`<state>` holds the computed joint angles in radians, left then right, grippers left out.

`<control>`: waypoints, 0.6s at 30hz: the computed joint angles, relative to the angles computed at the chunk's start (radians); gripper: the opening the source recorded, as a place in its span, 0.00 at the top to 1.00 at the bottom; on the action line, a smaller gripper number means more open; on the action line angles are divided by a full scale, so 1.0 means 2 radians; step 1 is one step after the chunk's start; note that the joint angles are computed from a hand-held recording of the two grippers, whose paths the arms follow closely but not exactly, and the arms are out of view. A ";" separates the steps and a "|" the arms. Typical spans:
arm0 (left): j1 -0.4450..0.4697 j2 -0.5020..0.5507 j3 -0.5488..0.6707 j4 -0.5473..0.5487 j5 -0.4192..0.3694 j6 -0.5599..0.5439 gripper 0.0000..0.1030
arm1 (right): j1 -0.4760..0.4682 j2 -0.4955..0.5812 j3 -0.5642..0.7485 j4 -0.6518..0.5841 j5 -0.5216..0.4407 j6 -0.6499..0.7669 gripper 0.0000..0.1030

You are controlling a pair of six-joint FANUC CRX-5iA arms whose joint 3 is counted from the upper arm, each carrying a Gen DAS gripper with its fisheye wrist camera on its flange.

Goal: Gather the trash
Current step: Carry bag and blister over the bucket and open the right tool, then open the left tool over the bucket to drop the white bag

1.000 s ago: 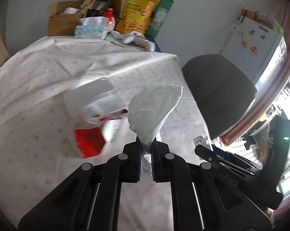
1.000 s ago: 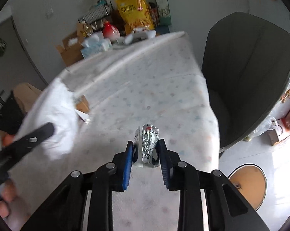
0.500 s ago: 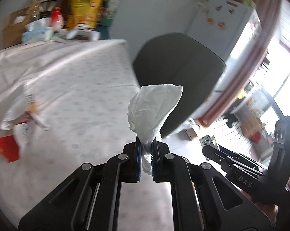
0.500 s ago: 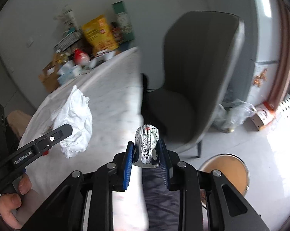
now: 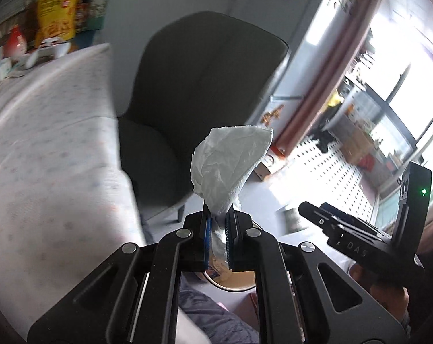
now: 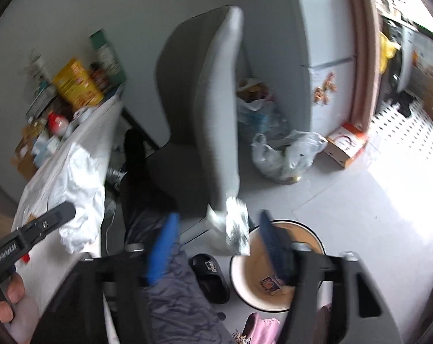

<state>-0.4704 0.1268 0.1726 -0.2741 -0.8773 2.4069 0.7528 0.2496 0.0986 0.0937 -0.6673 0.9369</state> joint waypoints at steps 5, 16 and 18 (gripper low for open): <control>0.002 0.040 0.028 0.037 0.002 -0.042 0.92 | -0.025 -0.010 -0.023 0.007 0.008 -0.023 0.32; -0.003 0.120 0.080 0.116 0.001 -0.121 0.91 | -0.060 -0.047 -0.084 0.045 0.030 -0.077 0.27; -0.003 0.131 0.087 0.129 0.001 -0.135 0.91 | -0.063 -0.052 -0.092 0.054 0.034 -0.089 0.27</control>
